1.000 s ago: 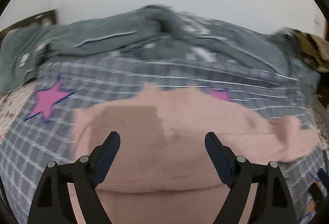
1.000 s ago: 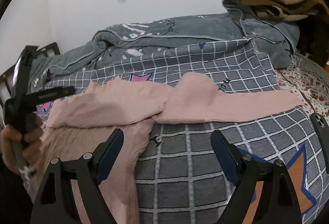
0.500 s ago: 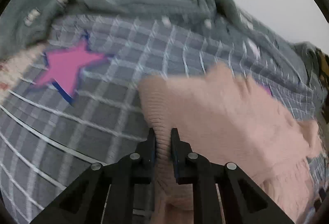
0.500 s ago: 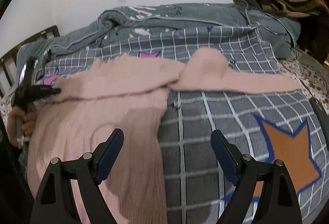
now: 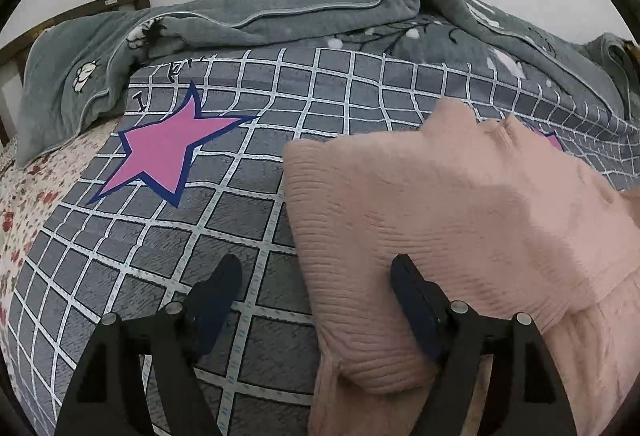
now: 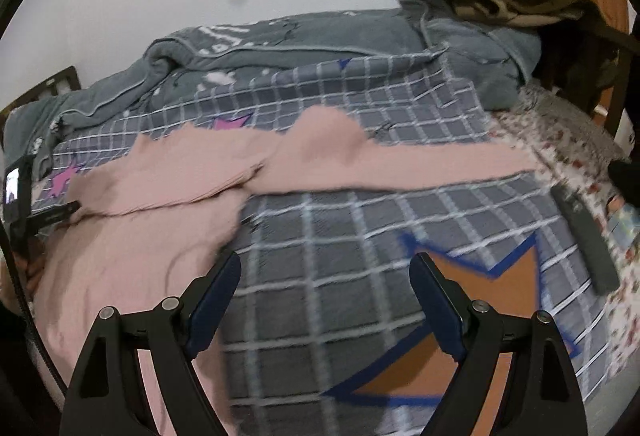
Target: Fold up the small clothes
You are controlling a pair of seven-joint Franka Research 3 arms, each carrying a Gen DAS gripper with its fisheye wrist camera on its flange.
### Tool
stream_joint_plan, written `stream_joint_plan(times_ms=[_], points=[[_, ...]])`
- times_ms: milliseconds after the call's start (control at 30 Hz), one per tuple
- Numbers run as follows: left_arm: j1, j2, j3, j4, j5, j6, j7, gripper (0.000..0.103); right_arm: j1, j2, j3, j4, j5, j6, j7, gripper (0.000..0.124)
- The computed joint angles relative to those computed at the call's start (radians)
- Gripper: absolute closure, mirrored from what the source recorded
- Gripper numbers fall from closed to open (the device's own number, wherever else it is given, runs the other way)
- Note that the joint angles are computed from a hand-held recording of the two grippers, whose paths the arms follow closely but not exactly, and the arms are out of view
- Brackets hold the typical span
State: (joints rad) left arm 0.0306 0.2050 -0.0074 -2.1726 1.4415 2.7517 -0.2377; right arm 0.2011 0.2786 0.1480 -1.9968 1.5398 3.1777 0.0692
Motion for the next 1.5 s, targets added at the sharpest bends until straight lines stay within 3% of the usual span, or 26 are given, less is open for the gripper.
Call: stream_joint_plan(times_ms=[167, 200, 267, 333, 600, 733, 867, 1000, 1033, 1067, 1167, 1333, 1500], points=[[-0.027, 0.014, -0.011, 0.019, -0.031, -0.093, 0.044, 0.023, -0.040, 0.052, -0.022, 0.077, -0.034, -0.020, 0.021, 0.042], [-0.034, 0.017, -0.014, 0.024, -0.035, -0.114, 0.054, 0.023, -0.046, 0.064, -0.029, 0.088, -0.080, -0.028, 0.072, 0.044], [-0.043, 0.020, -0.015, 0.028, -0.040, -0.138, 0.065, 0.023, -0.041, 0.093, -0.069, 0.112, -0.234, -0.059, 0.241, 0.063], [-0.046, 0.019, -0.014, 0.029, -0.042, -0.143, 0.066, 0.023, -0.022, 0.142, -0.144, 0.166, -0.408, -0.144, 0.444, 0.075], [-0.048, 0.024, -0.013, 0.032, -0.048, -0.145, 0.069, 0.023, -0.087, 0.376, -0.231, 0.482, -0.705, -0.411, 0.827, 0.076], [-0.048, 0.030, -0.011, 0.038, -0.058, -0.138, 0.076, 0.023, -0.161, 0.449, -0.177, 0.598, -0.741, -0.500, 0.901, 0.076], [-0.030, 0.031, 0.000, 0.031, -0.055, -0.072, 0.053, 0.022, -0.221, 0.517, -0.127, 0.710, -0.775, -0.567, 0.988, 0.080], [-0.028, 0.031, 0.004, 0.029, -0.049, -0.055, 0.041, 0.022, -0.214, 0.550, -0.142, 0.759, -0.860, -0.539, 1.130, 0.095], [-0.027, 0.030, 0.005, 0.029, -0.050, -0.054, 0.042, 0.022, -0.203, 0.551, -0.155, 0.759, -0.890, -0.517, 1.162, 0.112], [-0.027, 0.030, 0.005, 0.028, -0.049, -0.051, 0.042, 0.022, -0.206, 0.551, -0.151, 0.759, -0.909, -0.505, 1.167, 0.117], [-0.023, 0.027, 0.008, 0.025, -0.038, -0.034, 0.024, 0.022, -0.216, 0.500, -0.111, 0.685, -0.942, -0.393, 1.124, 0.118], [-0.008, 0.012, 0.016, 0.008, 0.020, 0.024, -0.051, 0.022, -0.098, 0.353, -0.182, 0.491, -1.082, -0.091, 1.165, 0.118], [0.028, -0.025, 0.019, -0.026, 0.109, 0.110, -0.176, 0.022, 0.010, 0.210, -0.205, 0.373, -1.187, 0.029, 1.189, 0.118]])
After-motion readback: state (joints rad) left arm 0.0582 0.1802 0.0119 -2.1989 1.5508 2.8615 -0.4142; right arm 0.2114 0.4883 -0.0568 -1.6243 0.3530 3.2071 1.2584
